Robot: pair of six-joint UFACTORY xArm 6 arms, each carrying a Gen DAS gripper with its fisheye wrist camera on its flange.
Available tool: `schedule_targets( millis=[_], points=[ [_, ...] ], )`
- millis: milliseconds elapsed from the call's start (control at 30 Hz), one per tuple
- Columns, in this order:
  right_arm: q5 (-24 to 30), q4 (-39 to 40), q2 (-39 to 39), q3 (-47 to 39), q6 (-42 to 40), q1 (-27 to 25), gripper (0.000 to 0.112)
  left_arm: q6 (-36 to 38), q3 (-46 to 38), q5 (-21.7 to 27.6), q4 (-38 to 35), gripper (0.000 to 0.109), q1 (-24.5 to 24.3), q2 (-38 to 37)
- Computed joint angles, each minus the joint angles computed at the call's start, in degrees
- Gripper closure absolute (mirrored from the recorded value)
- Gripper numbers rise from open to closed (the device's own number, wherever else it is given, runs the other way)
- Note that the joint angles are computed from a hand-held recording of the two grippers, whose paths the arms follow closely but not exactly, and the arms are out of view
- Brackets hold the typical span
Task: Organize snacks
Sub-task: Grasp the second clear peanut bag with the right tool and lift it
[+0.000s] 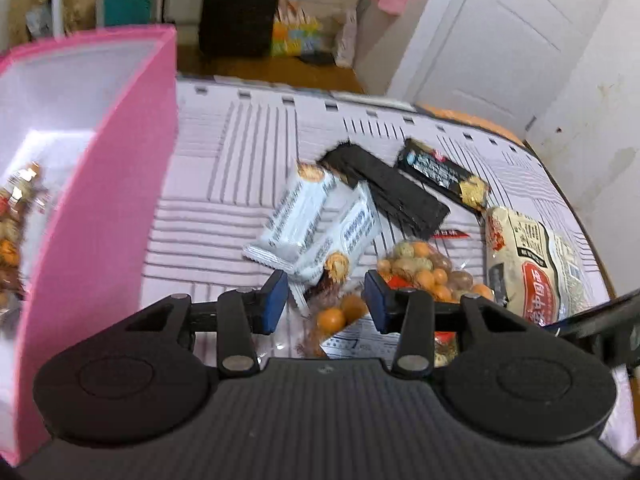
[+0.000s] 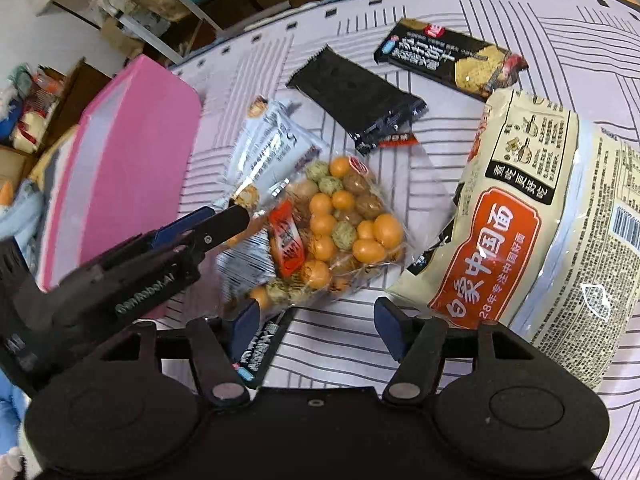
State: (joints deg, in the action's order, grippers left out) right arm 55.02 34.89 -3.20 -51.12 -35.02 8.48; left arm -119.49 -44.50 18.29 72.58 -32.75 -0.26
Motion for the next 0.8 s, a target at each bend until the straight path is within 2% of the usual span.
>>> schedule_targets(
  millis=[167, 233, 333, 400, 467, 533, 633, 700, 800],
  points=[
    [3.7, 6.2, 3.7, -3.2, 0.6, -3.7, 0.044, 0.7, 1.4, -11.9, -1.1, 0.069, 4.8, 0.9],
    [3.3, 7.6, 3.5, -3.0, 0.6, -4.1, 0.043, 1.3, 2.1, -18.6, -1.6, 0.069, 6.8, 1.5],
    [1.4, 7.9, 2.7, -2.3, -0.1, -3.2, 0.04, 2.9, 2.6, -23.5, -1.6, 0.069, 6.9, 2.4],
    [-0.4, 7.7, 2.6, -1.6, -0.2, -2.0, 0.038, 3.7, 2.6, -23.0, -1.7, 0.069, 5.6, 2.2],
    [-1.7, 6.8, 2.8, -1.2, 0.1, -0.7, 0.032, 7.8, 2.8, -20.0, -4.7, 0.069, 3.8, 1.4],
    [-3.7, 6.1, 2.7, -0.5, 0.6, 0.7, 0.025, 4.1, 1.1, -17.5, -0.2, 0.069, 2.6, 1.9],
    [-6.9, 5.9, 2.5, 0.6, 1.7, 2.1, 0.018, 2.7, -0.9, -14.8, 2.5, 0.073, 1.0, 3.2],
    [-10.3, 4.1, 2.8, 1.0, 3.4, 3.9, 0.015, -0.7, -2.0, -15.5, 6.5, 0.075, 0.9, 3.9],
    [-15.7, -2.8, 4.7, 1.7, 6.3, 6.9, 0.014, -6.7, -2.6, -17.0, 12.9, 0.075, 0.9, 3.9]
  ],
)
